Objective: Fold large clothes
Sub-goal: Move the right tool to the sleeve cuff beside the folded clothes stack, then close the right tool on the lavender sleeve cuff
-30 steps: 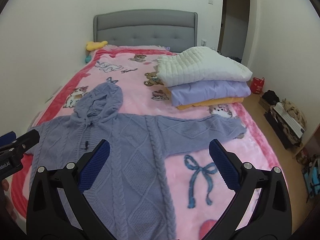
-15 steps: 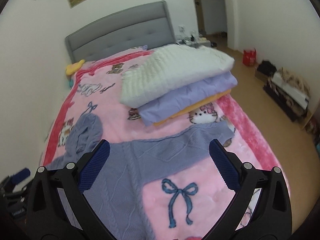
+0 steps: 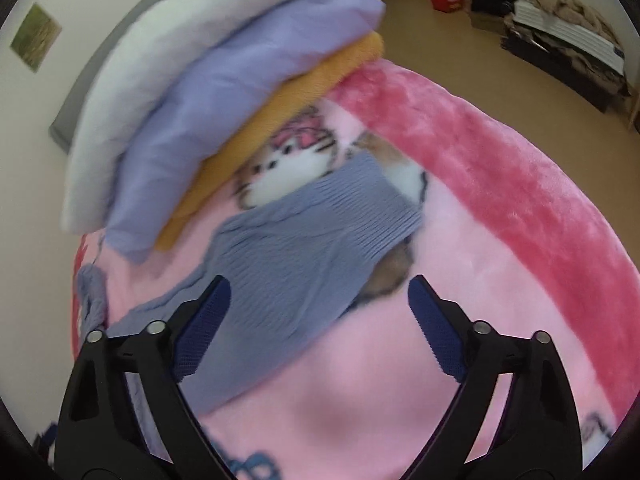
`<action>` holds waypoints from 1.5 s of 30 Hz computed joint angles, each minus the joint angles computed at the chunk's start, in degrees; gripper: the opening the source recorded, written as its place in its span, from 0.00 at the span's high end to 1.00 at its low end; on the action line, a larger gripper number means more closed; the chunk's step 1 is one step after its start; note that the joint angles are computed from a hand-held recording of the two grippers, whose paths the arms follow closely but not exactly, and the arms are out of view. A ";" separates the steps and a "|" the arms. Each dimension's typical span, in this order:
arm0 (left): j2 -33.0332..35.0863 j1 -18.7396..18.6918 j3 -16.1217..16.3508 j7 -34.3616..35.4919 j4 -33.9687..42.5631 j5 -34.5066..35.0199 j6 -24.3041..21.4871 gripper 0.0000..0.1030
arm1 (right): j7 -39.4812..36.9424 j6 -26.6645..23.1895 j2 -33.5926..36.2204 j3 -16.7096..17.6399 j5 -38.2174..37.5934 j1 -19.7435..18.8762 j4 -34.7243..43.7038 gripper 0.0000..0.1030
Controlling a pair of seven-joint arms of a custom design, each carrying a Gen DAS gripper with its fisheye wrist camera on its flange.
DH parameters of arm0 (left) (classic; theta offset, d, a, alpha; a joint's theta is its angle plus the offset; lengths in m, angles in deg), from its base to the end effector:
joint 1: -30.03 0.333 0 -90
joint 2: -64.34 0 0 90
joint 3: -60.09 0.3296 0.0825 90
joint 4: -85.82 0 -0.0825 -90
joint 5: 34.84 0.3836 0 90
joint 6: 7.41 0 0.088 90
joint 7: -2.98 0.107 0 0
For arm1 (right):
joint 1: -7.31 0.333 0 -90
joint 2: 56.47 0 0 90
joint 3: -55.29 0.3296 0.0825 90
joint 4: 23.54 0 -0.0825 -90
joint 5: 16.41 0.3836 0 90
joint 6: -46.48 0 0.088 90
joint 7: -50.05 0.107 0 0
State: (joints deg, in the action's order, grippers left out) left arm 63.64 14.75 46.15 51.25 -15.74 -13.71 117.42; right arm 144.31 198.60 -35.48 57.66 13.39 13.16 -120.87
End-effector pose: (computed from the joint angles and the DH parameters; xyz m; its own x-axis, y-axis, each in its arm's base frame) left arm 0.5257 -0.2794 0.6126 0.0757 -0.9969 -0.0215 -0.8574 -0.0540 -0.5118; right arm 0.6980 0.0831 0.4586 -0.1739 -0.8586 -0.4823 -0.8196 0.3977 -0.4124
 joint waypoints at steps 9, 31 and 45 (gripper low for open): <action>-0.37 1.91 1.35 -1.43 -3.70 -3.52 3.17 0.05 | 15.91 -4.57 12.78 -4.81 -7.54 2.10 13.87 0.11; -2.42 3.97 2.01 -1.87 -6.51 -7.37 4.15 0.05 | 7.77 -3.30 16.04 4.83 5.64 -5.84 16.08 0.83; -5.79 5.10 2.29 -8.48 -8.79 -4.35 2.05 0.05 | -24.86 1.74 2.28 13.36 19.74 -6.89 10.18 0.92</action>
State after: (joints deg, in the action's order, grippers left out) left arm 57.85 19.85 48.44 42.77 -24.53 -18.06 119.48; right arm 119.45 200.35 -33.20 71.02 33.13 6.27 -110.69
